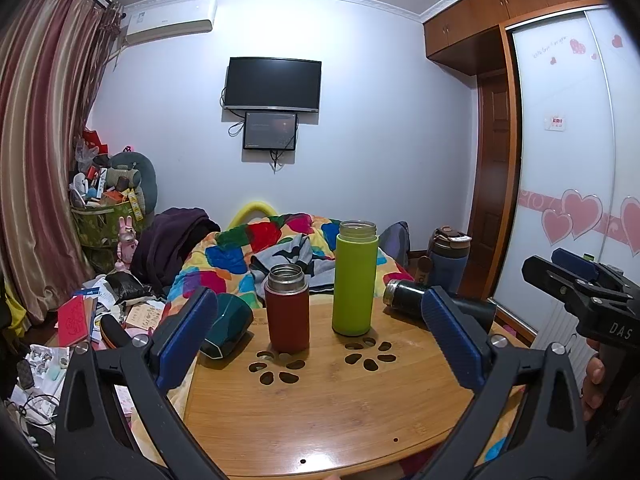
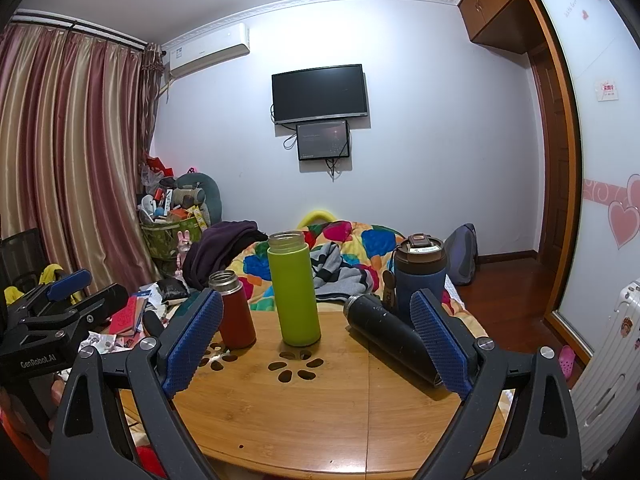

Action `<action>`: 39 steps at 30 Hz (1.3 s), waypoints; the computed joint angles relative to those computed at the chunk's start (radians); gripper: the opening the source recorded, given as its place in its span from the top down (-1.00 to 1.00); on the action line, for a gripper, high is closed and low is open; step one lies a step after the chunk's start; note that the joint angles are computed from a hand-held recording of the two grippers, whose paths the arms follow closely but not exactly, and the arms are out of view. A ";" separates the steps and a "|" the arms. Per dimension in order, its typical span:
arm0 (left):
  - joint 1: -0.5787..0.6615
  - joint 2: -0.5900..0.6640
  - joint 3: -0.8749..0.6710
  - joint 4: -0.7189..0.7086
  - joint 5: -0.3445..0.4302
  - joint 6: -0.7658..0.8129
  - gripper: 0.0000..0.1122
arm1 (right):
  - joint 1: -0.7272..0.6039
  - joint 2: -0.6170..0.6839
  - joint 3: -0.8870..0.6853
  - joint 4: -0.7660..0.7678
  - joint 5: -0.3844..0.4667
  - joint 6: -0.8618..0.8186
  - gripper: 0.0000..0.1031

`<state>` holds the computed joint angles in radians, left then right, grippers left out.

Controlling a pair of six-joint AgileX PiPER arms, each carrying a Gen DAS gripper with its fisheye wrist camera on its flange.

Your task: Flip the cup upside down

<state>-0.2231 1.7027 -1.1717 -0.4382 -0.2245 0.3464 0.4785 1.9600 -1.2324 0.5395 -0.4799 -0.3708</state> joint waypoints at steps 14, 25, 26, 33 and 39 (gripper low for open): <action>0.001 0.000 -0.002 0.004 0.003 -0.004 -0.84 | 0.007 0.005 0.000 0.009 -0.007 -0.006 -0.82; 0.002 -0.002 -0.003 0.023 0.009 -0.023 -0.84 | 0.006 0.006 0.000 0.008 -0.007 -0.006 -0.82; 0.002 -0.002 -0.003 0.024 0.008 -0.023 -0.84 | 0.006 0.004 0.000 0.008 -0.005 -0.007 -0.82; -0.004 -0.002 -0.006 0.001 0.006 0.003 -0.84 | 0.005 0.011 -0.003 0.000 -0.008 0.002 -0.82; -0.003 -0.003 -0.005 0.001 0.007 0.003 -0.84 | 0.006 0.011 -0.003 0.003 -0.008 -0.001 -0.82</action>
<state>-0.2266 1.6994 -1.1770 -0.4373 -0.2175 0.3489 0.4842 1.9711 -1.2357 0.5420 -0.4874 -0.3719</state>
